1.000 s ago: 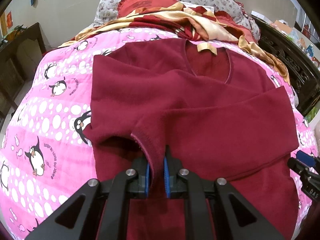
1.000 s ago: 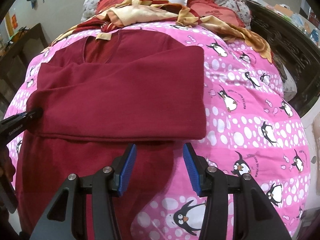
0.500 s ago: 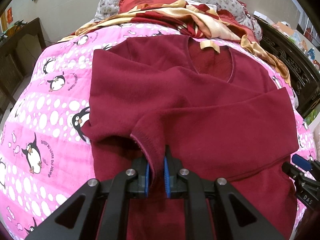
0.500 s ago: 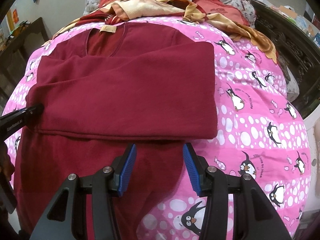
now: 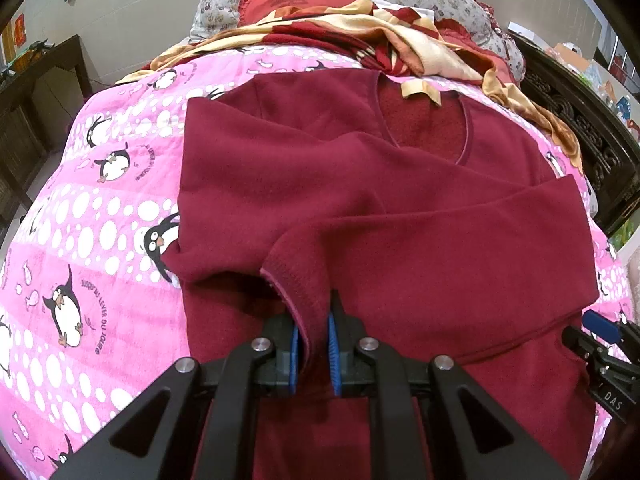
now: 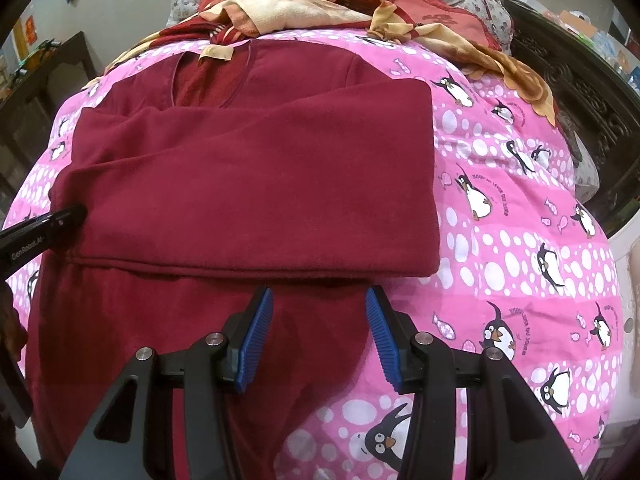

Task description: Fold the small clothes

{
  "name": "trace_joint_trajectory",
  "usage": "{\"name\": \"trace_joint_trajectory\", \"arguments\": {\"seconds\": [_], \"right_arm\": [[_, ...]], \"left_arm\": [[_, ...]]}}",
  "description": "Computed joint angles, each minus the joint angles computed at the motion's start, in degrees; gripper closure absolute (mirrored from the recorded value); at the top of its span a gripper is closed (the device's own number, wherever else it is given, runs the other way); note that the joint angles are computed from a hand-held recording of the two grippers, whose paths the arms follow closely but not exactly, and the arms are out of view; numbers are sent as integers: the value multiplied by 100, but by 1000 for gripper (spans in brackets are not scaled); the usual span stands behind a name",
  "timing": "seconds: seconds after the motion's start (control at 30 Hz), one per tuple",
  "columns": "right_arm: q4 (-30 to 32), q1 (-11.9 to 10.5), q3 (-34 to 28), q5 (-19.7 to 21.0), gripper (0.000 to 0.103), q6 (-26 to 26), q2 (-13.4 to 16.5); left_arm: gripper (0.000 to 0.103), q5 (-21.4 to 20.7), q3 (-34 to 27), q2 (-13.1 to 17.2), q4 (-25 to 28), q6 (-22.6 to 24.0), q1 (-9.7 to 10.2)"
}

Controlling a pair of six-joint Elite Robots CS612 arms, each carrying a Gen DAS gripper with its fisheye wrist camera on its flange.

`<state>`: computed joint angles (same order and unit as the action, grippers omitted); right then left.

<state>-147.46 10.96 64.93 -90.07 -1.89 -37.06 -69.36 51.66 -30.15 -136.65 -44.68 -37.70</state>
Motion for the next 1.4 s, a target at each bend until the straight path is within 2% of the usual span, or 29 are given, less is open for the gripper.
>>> {"name": "trace_joint_trajectory", "arguments": {"seconds": [0.37,0.57,0.63,0.7,0.83,0.9,0.97,1.0,1.03,1.07,1.13,1.17,1.2,1.23,1.27,1.3,1.33,1.4], "right_arm": [[-55,-53,57,35,44,136,-20],[-317,-251,-99,116,44,687,32],[-352,-292,-267,-3,43,785,110],[-272,-333,-518,45,43,841,235],[-45,-382,-1045,270,43,994,524],[-2,-396,-1306,389,38,1087,685],[155,-420,-1621,645,38,1148,882],[263,-430,-1730,784,43,1106,945],[262,-440,-1758,868,67,1024,966],[78,-452,-1713,965,81,912,958],[-358,-438,-1539,749,83,819,890],[-419,-419,-1513,544,90,804,881],[-392,-403,-1550,352,92,818,905],[-249,-375,-1643,-32,92,845,967],[-119,-370,-1710,-175,92,881,1009],[77,-399,-1757,-120,92,963,1038],[206,-462,-1690,168,92,1094,1005],[-23,-512,-1427,288,91,1141,872]], "left_arm": [[91,-45,53,-38,-105,16,4],[91,28,356,-262,-501,109,-5],[91,90,436,-322,-584,94,-10],[91,145,480,-356,-572,65,-9],[91,19,339,-259,-229,-60,37],[91,-36,294,-223,-117,-97,57],[91,-12,263,-215,-119,-68,58],[91,26,259,-217,-170,-23,54],[91,78,268,-225,-250,31,49],[91,138,276,-232,-317,86,44],[91,159,238,-210,-292,122,51],[90,138,156,-164,-160,103,65],[90,142,78,-115,-5,75,70],[86,131,-31,-50,231,56,79],[82,42,-132,5,473,20,95],[81,-63,-125,9,548,-35,110],[80,-91,5,-46,384,-51,110],[72,-41,158,-130,253,-77,102]]}}
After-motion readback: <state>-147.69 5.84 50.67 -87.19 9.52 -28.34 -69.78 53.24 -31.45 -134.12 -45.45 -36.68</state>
